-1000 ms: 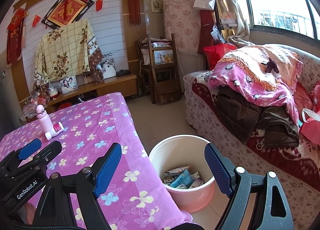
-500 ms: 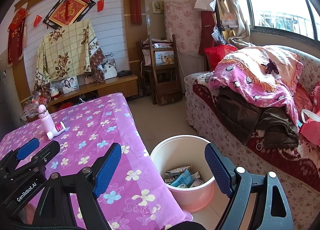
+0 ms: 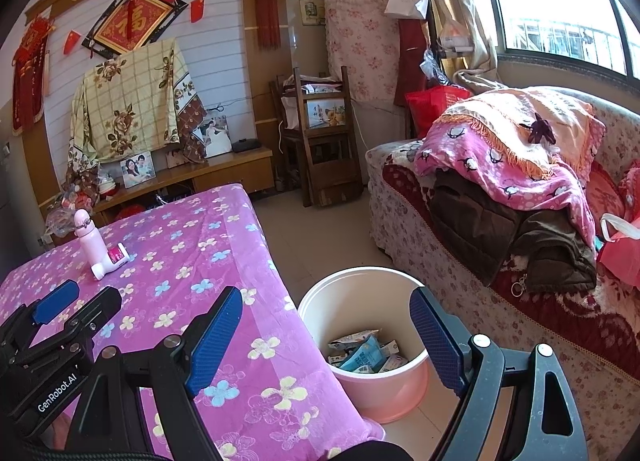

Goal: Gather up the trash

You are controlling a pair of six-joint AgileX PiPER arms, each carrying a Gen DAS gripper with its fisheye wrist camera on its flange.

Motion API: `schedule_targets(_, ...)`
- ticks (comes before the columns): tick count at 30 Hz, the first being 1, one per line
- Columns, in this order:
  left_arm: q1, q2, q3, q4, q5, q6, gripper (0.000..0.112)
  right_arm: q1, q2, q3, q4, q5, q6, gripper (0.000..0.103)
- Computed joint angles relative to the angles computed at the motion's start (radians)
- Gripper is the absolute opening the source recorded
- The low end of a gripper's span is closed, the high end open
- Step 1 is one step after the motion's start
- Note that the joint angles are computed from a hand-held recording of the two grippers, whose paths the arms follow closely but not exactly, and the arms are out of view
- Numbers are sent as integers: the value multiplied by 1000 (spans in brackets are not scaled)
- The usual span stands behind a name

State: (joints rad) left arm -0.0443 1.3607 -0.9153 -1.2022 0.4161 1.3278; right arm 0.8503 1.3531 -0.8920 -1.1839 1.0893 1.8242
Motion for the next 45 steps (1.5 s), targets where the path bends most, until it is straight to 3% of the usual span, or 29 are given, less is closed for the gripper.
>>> schedule_targets(45,10,14,9,-4,8,10,69,-10,9,11,12,-22,6,84)
